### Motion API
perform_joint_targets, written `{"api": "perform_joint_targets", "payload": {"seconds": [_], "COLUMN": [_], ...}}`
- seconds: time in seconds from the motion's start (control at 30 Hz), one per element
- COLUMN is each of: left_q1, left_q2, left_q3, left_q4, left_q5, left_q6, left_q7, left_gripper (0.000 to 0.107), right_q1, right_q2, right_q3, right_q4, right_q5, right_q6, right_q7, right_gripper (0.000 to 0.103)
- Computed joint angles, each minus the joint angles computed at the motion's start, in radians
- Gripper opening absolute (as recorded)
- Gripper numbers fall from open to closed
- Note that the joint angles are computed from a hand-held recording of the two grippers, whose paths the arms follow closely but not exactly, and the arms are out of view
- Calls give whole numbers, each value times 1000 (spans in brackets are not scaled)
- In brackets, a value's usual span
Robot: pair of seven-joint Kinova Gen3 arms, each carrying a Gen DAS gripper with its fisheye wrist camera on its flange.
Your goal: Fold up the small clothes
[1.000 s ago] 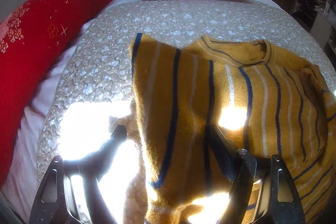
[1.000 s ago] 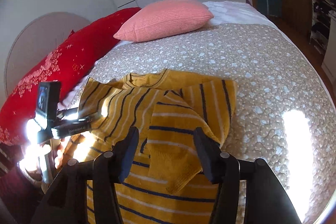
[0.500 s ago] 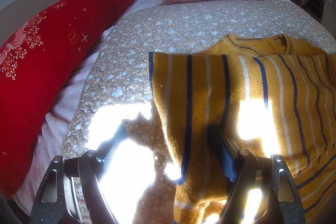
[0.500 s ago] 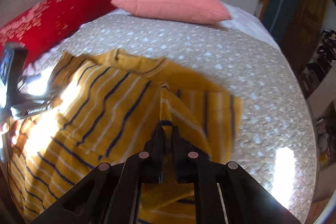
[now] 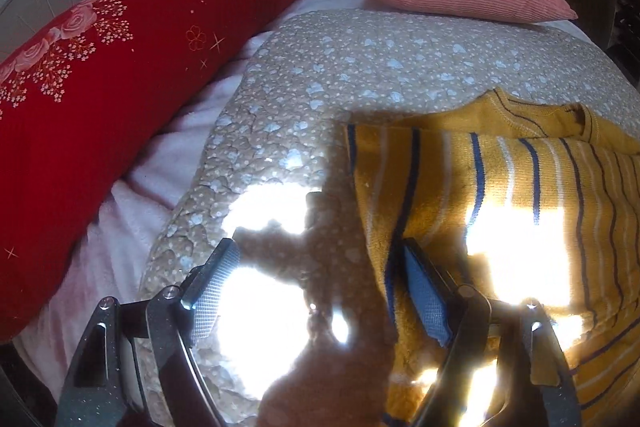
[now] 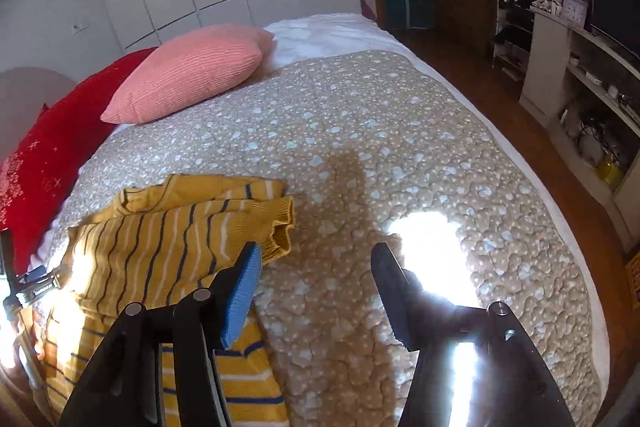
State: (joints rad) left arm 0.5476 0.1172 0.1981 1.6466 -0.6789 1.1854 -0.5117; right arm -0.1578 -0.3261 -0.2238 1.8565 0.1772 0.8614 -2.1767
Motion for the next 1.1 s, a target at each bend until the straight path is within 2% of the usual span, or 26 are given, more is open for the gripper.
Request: {"api": "perform_joint_targets", "payload": {"seconds": [0.07,0.1,0.17,0.23,0.3,0.33,0.4,0.5,0.6,0.67,0.73,0.77,0.87,0.9,1.0,1.1], "left_q1": [56,77,62,-14,-79,-83,-43,-54,-42,-49,-48,-56,-79,-99,-125,-149], "left_q2": [19,26,3,-76,-158,-189,-240,-305,-395,-479,-558,-594,-672,-690,-727,-777], "left_q3": [-46,-93,-133,-101,-63,-54,-82,-63,-78,-71,-46,-30,16,33,71,66], "left_q4": [-8,-6,18,65,124,148,178,224,289,345,393,414,450,450,432,422], "left_q5": [-38,-32,28,109,159,160,171,209,289,356,394,412,465,484,504,531], "left_q6": [75,92,79,7,-68,-86,-102,-118,-143,-158,-160,-159,-132,-118,-70,-59], "left_q7": [26,16,-6,-36,-85,-90,-99,-87,-75,-74,-54,-51,-51,-71,-109,-137], "left_gripper": [77,69,65,65,65,65,69,71,72,75,80,80,81,81,81,81], "right_q1": [-17,-27,-37,-4,-16,-40,-54,-143,-232,-300,-373,-382,-340,-351,-453,-484], "right_q2": [-6,-4,6,23,46,61,104,181,282,360,446,493,632,668,676,613], "right_q3": [-20,-29,-56,-122,-165,-169,-207,-182,-170,-179,-173,-186,-292,-306,-251,-200], "right_q4": [-11,-19,-32,-48,-60,-64,-82,-103,-164,-228,-306,-348,-435,-468,-515,-463], "right_q5": [-11,-19,-42,-55,-29,-11,22,45,51,102,118,102,-12,-36,-29,-69], "right_q6": [1,1,-4,-10,-17,-21,-21,-62,-78,-61,-31,-14,-28,-28,-6,-43], "right_q7": [2,4,16,26,-3,-22,-64,-125,-148,-162,-133,-103,-37,-19,71,126], "right_gripper": [63,64,65,65,65,65,65,65,65,62,55,53,36,36,38,38]}}
